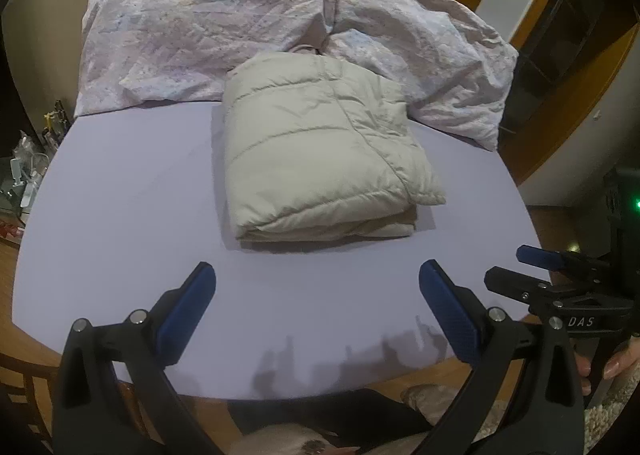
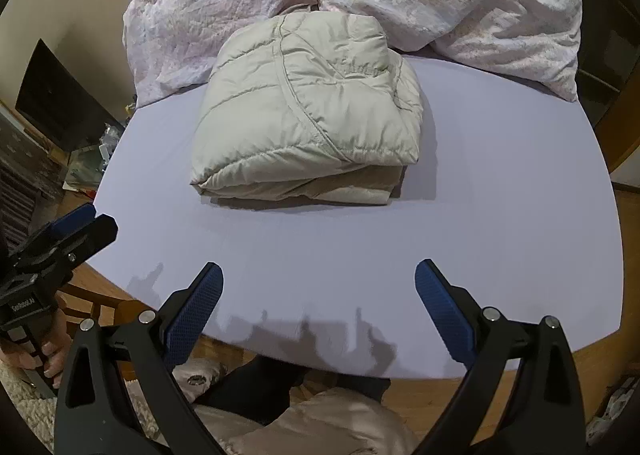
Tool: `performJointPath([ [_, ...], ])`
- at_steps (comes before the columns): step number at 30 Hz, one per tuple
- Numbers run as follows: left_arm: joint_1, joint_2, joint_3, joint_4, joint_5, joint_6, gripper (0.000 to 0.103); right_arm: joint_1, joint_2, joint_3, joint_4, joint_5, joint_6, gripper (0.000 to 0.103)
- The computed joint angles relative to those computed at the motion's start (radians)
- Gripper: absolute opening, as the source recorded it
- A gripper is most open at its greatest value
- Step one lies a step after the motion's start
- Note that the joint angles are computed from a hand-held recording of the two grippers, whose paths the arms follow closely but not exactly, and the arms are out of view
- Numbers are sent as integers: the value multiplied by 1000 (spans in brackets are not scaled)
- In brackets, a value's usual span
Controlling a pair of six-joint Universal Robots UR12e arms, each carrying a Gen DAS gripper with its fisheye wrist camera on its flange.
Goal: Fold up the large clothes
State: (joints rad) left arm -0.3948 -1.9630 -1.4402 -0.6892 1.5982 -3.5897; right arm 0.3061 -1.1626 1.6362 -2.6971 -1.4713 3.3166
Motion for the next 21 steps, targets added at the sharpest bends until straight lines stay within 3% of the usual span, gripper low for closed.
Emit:
performJointPath([
  [21, -31, 17, -35, 49, -10, -36, 101, -1, -33, 71, -74, 3, 52, 98],
])
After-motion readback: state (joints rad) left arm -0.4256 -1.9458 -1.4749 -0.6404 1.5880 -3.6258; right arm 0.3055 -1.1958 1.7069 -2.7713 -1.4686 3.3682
